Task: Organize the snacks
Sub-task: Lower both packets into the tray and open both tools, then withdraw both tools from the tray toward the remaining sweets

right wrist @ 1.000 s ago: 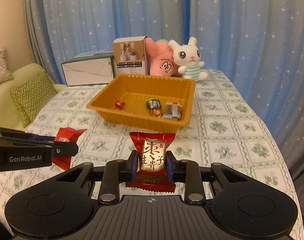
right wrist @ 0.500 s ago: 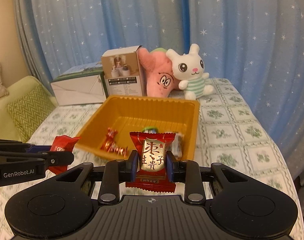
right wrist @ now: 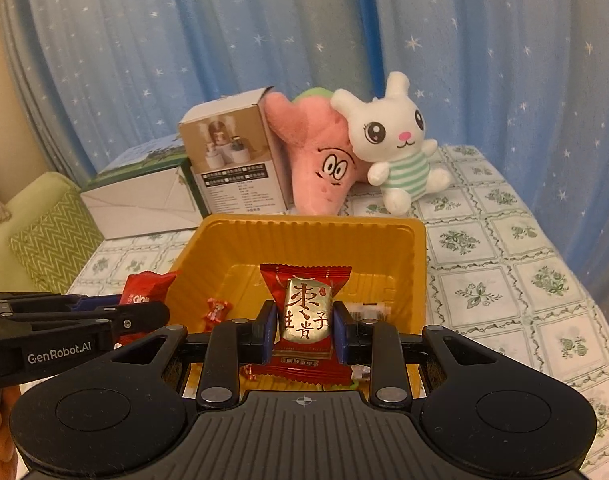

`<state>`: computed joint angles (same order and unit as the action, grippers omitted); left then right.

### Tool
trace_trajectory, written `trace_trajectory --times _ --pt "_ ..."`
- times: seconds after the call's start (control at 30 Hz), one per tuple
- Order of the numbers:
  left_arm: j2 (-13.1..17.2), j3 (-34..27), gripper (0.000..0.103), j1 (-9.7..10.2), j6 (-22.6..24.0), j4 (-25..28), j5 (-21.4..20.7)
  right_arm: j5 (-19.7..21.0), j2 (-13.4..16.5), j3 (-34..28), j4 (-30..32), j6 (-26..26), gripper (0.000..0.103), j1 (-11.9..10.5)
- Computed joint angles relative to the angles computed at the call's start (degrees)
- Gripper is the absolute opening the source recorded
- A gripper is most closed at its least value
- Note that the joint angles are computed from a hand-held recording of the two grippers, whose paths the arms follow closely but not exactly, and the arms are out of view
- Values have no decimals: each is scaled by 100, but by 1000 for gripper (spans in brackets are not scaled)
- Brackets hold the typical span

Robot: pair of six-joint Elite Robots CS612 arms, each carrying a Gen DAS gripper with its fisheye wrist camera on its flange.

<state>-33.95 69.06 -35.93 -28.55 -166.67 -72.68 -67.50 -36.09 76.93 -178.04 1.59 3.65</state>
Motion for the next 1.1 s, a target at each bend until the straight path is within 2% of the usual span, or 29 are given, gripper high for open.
trace_trajectory --times 0.27,0.33,0.53,0.73,0.9,0.93,0.97,1.0,1.03,1.1 --pt "231 -330 24 73 69 110 -216 -81 150 -235 192 92 29 9" --pt "270 -347 45 90 -27 44 -209 -71 174 -264 227 116 29 6" --pt "197 -158 44 93 -135 -36 -80 -76 194 -272 275 115 29 7" --pt "101 25 44 64 -48 -179 -12 -15 208 -305 288 155 29 32" --pt "-5 230 44 38 -115 -268 4 104 269 -391 124 397 30 34" --pt "-32 282 44 30 -134 -281 19 178 290 -423 124 491 32 22" --pt "-59 336 44 23 -143 -295 44 202 300 -440 117 579 50 13" --pt "-86 390 44 14 -150 -310 75 163 294 -420 60 666 74 9" --pt "-115 448 44 4 -172 -328 107 113 286 -371 -80 779 79 3" --pt "-167 562 44 -13 -243 -404 137 121 254 -281 -214 850 79 -23"
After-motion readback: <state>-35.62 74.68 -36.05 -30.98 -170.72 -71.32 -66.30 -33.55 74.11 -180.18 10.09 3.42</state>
